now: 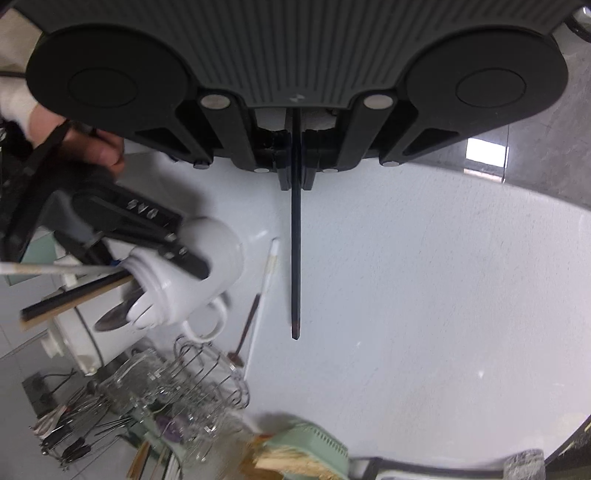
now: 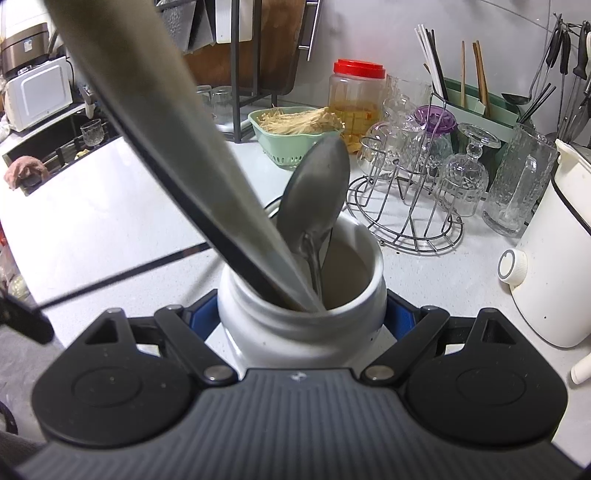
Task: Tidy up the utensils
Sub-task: 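Carry the black chopstick over the white jar held by the right gripper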
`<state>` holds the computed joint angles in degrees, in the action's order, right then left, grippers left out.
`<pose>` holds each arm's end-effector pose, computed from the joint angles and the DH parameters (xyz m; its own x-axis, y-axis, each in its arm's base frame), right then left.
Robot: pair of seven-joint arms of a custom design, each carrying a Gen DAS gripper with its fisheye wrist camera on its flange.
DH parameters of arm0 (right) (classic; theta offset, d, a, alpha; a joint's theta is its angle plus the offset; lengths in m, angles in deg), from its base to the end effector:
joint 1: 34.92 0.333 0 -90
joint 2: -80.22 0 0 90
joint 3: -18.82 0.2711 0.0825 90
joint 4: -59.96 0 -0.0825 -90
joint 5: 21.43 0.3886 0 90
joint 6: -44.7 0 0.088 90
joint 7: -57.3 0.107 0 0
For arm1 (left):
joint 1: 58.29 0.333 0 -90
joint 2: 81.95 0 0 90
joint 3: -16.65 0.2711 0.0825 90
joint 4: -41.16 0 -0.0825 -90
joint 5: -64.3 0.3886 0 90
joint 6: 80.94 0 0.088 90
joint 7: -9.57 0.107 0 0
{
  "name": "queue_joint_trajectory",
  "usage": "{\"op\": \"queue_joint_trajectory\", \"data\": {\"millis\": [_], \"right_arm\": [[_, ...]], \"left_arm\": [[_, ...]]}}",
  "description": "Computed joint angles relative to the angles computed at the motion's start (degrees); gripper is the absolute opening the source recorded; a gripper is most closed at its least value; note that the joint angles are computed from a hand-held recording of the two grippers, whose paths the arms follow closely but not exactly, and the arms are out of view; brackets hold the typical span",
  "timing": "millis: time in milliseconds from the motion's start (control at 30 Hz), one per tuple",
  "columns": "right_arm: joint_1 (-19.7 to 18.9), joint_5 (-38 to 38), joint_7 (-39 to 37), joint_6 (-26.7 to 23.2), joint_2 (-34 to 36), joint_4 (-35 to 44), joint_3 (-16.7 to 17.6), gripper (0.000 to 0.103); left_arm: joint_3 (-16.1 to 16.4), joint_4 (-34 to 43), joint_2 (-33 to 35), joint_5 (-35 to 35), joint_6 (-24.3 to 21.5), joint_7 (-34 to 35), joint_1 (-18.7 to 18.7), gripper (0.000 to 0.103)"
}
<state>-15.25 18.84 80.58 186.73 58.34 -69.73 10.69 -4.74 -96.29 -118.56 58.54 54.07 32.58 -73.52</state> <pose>0.4956 0.0933 0.5331 0.7778 -0.6249 0.0671 -0.3806 -0.5533 -0.7409 0.3457 -0.2804 0.5483 0.4297 -0.7868 0.4430 -0.7444 -0.5863 -0.3195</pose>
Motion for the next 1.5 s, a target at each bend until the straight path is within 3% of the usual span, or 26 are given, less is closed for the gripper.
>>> {"op": "queue_joint_trajectory", "data": {"millis": [200,567,767,1133,1500], "right_arm": [[0.5,1.0,-0.5,1.5,-0.5,-1.0,-0.1,0.091],[0.9,1.1,-0.3,2.6,-1.0,-1.7,-0.3,0.091],[1.1,0.8,0.1,2.6,-0.9,-1.6,-0.3,0.091],[1.4,0.6,0.9,3.4,-1.1,-1.9,-0.2,0.091],[1.9,0.8,1.7,4.6,-1.2,-2.3,-0.5,0.091]], "left_arm": [[0.7,5.2,2.7,1.0,0.5,2.2,0.8,0.005],[4.2,16.0,5.1,-2.6,-4.1,11.5,0.0,0.005],[7.0,23.3,8.0,-8.4,-10.6,17.5,-0.7,0.005],[8.0,43.0,18.4,-11.8,-29.6,26.0,0.3,0.005],[7.6,55.5,28.6,-13.1,-38.8,29.6,0.3,0.005]]}}
